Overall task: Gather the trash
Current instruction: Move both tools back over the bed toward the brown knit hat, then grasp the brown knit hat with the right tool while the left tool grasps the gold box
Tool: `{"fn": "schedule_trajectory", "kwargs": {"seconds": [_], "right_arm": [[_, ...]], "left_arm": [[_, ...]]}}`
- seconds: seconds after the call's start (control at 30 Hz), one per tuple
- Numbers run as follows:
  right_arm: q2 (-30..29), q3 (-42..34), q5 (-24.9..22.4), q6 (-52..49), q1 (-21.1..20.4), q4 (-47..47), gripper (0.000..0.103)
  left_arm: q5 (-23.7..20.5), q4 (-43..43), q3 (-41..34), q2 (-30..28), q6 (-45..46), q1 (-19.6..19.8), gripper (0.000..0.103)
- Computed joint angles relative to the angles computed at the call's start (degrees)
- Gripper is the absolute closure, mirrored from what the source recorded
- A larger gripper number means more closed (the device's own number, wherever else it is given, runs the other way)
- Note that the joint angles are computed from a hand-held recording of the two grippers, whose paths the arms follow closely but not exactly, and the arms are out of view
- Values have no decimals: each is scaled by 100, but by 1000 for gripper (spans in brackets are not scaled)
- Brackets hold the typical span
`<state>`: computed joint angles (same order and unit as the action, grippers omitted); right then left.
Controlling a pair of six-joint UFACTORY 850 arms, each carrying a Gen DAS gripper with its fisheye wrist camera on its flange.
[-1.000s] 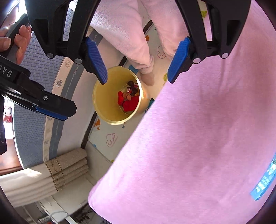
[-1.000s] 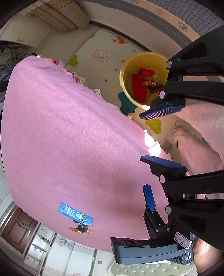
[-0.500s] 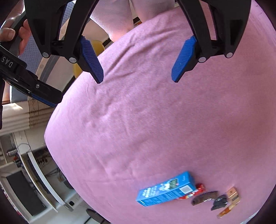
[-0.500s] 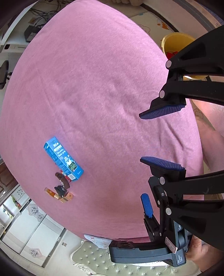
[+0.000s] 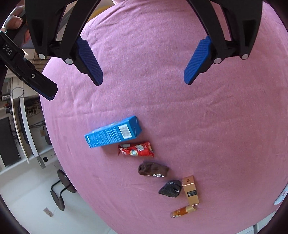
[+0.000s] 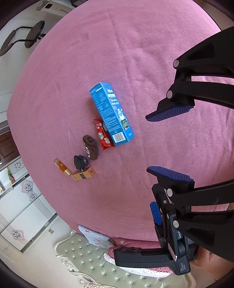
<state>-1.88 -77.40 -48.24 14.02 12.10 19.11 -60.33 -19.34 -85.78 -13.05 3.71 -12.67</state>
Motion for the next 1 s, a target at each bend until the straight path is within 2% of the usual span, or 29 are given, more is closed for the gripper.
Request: {"fn": "schedule_trajectory", "kwargs": {"seconds": [0.27, 0.6, 0.77, 0.9, 0.93, 0.97, 1.0], "right_arm": [[-1722, -1528, -184, -1072, -277, 557, 52], [-3515, -3193, -566, -1315, -287, 476, 52], [-4129, -3749, -676, -1164, -201, 251, 52], [-4356, -3942, -742, -977, -107, 33, 52], [-4362, -3937, -715, -924, -69, -86, 57], [-4369, -3941, -680, -875, -19, -265, 76], [-4391, -3962, -688, -928, 3, -300, 86]], "left_arm": [[158, 170, -1225, -1235, -714, 238, 12], [102, 370, -2652, -2612, -1069, 425, 12], [50, 438, -3190, -3104, -1159, 518, 12], [-37, 452, -3553, -3391, -1207, 581, 12], [-46, 449, -3629, -3443, -1215, 596, 12], [-69, 449, -3728, -3509, -1217, 612, 12], [-95, 459, -3819, -3567, -1224, 624, 12]]}}
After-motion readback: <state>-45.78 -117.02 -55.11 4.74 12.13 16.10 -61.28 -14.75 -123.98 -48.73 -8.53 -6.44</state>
